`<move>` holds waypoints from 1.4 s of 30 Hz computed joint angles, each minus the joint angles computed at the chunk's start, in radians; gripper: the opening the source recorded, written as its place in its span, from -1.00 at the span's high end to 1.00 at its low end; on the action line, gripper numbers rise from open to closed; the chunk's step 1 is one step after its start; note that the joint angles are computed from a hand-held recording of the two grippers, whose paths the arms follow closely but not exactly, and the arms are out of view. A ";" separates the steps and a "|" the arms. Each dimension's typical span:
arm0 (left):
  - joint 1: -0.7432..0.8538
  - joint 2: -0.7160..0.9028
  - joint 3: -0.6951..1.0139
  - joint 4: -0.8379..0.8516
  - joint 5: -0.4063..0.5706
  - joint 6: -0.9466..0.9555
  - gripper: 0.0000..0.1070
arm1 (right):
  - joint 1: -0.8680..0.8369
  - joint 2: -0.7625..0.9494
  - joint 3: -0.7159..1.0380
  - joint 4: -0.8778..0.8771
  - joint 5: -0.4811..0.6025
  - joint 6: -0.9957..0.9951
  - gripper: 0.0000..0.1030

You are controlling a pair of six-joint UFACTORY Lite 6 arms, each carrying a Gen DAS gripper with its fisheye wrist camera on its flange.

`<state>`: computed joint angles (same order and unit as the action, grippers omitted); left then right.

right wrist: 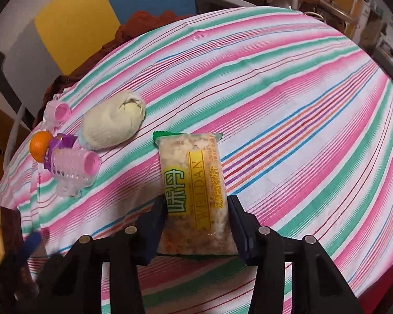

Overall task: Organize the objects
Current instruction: 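Grasp the WEIDAN biscuit pack with the right gripper, then grasp the pink hair roller with the left gripper while the right gripper holds the WEIDAN pack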

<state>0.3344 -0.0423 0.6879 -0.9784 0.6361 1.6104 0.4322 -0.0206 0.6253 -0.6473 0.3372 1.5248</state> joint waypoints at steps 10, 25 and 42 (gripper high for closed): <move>-0.196 0.079 0.036 -0.151 -0.222 0.093 -0.47 | -0.022 0.018 0.011 0.007 -0.023 -0.025 0.05; -0.196 0.218 0.105 -0.357 -0.156 0.281 -0.28 | -0.008 0.020 0.013 -0.005 -0.013 -0.002 0.05; 0.053 -0.027 -0.158 -0.362 0.039 0.583 -0.28 | -0.026 -0.051 -0.052 -0.051 -0.055 0.037 0.12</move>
